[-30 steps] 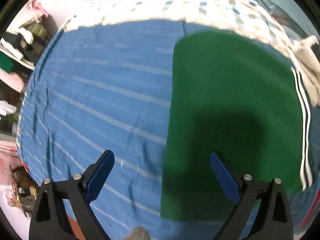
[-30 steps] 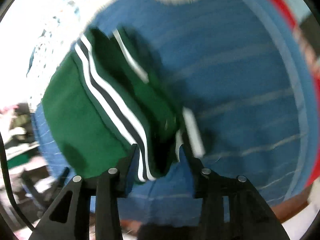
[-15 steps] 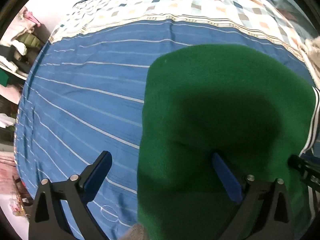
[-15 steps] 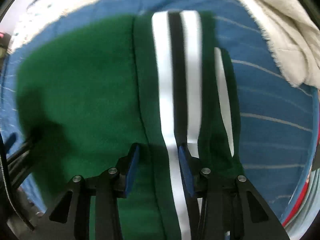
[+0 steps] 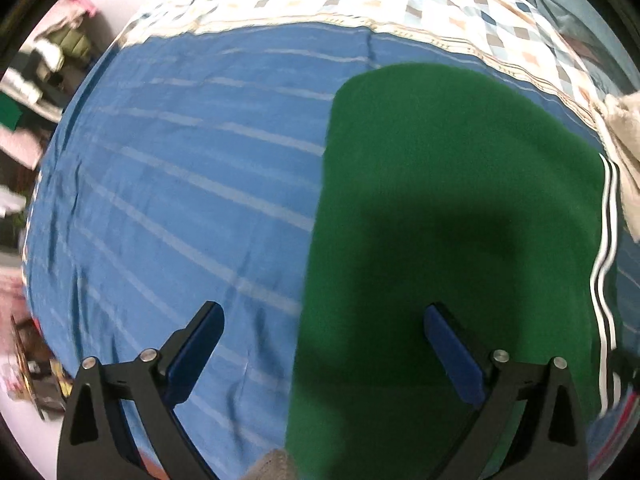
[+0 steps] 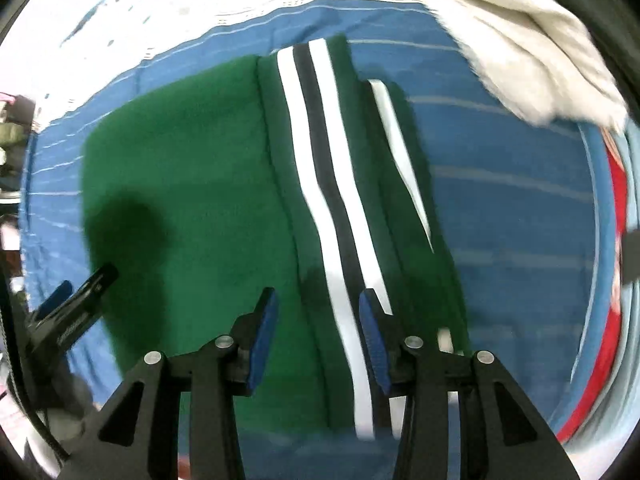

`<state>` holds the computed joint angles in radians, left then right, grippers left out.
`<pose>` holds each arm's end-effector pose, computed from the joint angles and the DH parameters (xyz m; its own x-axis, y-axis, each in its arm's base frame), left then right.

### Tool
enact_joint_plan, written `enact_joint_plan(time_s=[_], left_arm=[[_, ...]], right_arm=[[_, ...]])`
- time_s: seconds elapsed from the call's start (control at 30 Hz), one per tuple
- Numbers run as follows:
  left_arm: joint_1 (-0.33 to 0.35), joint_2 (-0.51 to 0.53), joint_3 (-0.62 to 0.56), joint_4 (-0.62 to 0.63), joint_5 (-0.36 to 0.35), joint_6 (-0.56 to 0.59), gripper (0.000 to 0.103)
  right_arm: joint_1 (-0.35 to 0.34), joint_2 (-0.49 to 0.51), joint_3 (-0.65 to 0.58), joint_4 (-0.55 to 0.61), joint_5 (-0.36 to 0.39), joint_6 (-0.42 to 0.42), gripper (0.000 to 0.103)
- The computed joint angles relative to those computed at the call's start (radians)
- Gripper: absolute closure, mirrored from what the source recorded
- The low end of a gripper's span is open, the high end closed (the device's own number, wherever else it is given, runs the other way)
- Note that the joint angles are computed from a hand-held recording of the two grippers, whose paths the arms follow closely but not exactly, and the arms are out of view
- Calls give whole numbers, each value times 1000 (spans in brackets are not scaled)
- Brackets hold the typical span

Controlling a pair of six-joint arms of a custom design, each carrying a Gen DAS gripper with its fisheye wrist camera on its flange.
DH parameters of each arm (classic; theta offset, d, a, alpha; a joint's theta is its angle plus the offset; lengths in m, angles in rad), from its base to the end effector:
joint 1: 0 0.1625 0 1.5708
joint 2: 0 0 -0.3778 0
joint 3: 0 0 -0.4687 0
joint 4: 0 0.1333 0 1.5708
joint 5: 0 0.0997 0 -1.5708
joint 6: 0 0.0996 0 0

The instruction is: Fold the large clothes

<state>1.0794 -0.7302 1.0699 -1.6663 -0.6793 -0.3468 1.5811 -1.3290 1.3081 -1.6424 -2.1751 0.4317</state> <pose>-0.1940 -0.8092 0.1735 -0.5931 0.1440 -0.7922 0.2725 0.9617 -0.0292 0.0836 -0.6651 0.4667 -0.7521 0.4566 0.4752 0.3352 0.8859 -0.3206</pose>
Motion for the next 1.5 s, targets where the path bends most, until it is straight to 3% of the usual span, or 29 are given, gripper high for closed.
enact_joint_plan(time_s=[0.13,0.2,0.27,0.33,0.5,0.57,0.63,0.77,0.8,0.83,0.87,0.9,0.93,1.0,1.1,1.17,1.27,1.37,1.43,1.5], left_arm=[[0,-86,122,87,3,-108,0],[12,-97,138,125,-34,-144,0],[17,-118,147,133,-78,-181,0],[6,-154,173,137,-67,-209,0],[9,-265,261,166,-79,-309,0],[17,-292,295,179,-83,-327,0],[30,-300,314,200,-87,-333,0],[38,-295,336,186,-77,-325,0],[37,-291,340,165,-71,-316,0],[33,-289,343,154,-68,-315,0],[30,-285,345,144,-63,-315,0],[28,-277,339,136,-57,-316,0],[25,-269,333,134,-53,-320,0],[23,-256,317,153,-55,-340,0],[9,-265,322,175,-56,-365,0],[6,-281,338,162,-38,-342,0],[-14,-304,348,135,-3,-290,0],[-35,-299,363,21,52,-191,0],[-37,-269,365,-84,90,-95,0],[-25,-236,354,-151,94,-35,0]], right_arm=[[8,-115,138,32,29,19,59],[-8,-120,190,51,-19,19,60],[-52,-117,227,28,8,15,60],[-58,-85,181,66,22,61,57],[-108,-276,284,-57,250,173,51],[-166,-391,385,-129,413,224,51],[-226,-443,453,-198,563,241,51],[-305,-474,559,-310,674,248,51],[-336,-485,594,-362,721,270,54],[-361,-501,633,-428,758,304,72],[-364,-505,646,-452,753,318,75],[-355,-515,653,-472,739,321,89],[-335,-528,660,-498,712,309,93],[-280,-524,622,-491,607,299,93],[-194,-486,520,-388,413,270,94],[-206,-423,449,-287,347,222,94],[-272,-394,429,-224,405,235,89],[-262,-370,380,-154,394,214,78],[-249,-382,352,-92,360,224,59],[-231,-427,345,-34,277,215,57]])
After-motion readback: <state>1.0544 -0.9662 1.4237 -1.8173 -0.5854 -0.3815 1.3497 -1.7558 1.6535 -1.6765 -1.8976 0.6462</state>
